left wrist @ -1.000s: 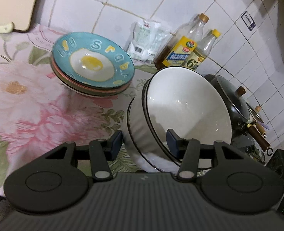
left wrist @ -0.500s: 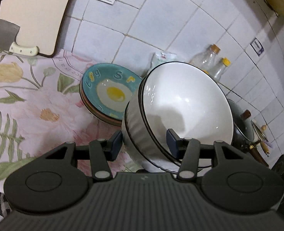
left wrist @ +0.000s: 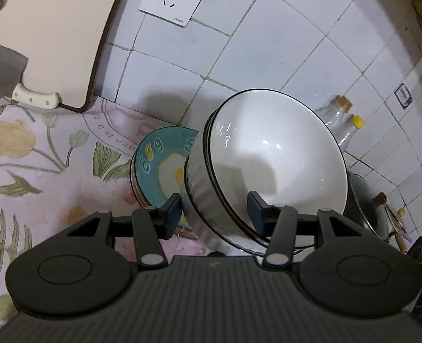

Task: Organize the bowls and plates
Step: 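Grip the bowl stack rim with the left gripper and lift it over the plates, then lower the bowl stack onto the egg plate and open the left gripper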

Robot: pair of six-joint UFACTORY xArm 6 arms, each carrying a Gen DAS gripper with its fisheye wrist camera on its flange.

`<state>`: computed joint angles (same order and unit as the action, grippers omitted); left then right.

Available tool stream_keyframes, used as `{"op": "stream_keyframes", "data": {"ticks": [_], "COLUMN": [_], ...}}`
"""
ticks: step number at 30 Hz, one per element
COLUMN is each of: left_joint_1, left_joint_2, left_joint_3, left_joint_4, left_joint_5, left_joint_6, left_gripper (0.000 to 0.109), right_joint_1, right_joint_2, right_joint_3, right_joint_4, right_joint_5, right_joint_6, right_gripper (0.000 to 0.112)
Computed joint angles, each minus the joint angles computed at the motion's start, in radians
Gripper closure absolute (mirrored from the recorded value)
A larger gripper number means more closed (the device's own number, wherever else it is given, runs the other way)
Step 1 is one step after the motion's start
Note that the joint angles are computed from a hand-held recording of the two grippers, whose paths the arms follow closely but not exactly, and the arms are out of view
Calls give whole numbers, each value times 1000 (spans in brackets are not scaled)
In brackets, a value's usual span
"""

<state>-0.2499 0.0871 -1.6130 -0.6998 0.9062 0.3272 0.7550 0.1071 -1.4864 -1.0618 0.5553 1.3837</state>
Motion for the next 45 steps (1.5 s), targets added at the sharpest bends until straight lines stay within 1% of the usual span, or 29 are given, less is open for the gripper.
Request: {"op": "stream_keyframes", "data": {"ticks": [2,5,12,15,20,22,25,29,33,35,37,39,41,43,44,45], "left_joint_1": [-6,-12,-27,-38,-50,-54,-56,-62,-74,-79,-82,-89,-94,-95,-94,-89], "left_joint_2": [41,103,227,272,350,379,409,411,395,389,377,364,355,337,323,307], "left_joint_3": [-31,-77,-162,-192,-273,-310,-339,-325,-282,-265,-247,-230,-216,-192,-173,-157], "left_joint_4": [3,8,5,17,46,71,69,50,48,45,53,76,92,94,93,81], "left_joint_5": [-7,-15,-43,-60,-30,-12,-6,-46,-121,-143,-149,-164,-180,-201,-217,-215], "left_joint_6": [-1,-5,-4,-14,-28,-57,-58,-25,19,31,29,21,13,1,-6,8], "left_gripper": [60,60,60,60,60,60,60,60,61,61,61,61,61,60,55,54], "right_joint_1": [-25,-67,-129,-149,-172,-182,-191,-199,-209,-203,-187,-180,-178,-175,-171,-164], "right_joint_2": [14,39,109,134,152,159,168,181,199,208,208,214,215,213,209,201], "right_joint_3": [1,3,-25,-31,-21,-16,-16,-28,-42,-57,-68,-76,-76,-76,-73,-69], "right_joint_4": [-3,26,96,146,197,232,251,240,249,251,277,303,266,276,268,260], "right_joint_5": [-32,-90,-154,-170,-180,-193,-197,-197,-210,-186,-138,-116,-112,-101,-93,-74], "right_joint_6": [2,-19,-83,-114,-118,-135,-147,-153,-169,-177,-207,-235,-202,-200,-185,-167], "right_gripper": [10,10,10,10,10,10,10,10,10,10,10,10,10,10,10,10]}}
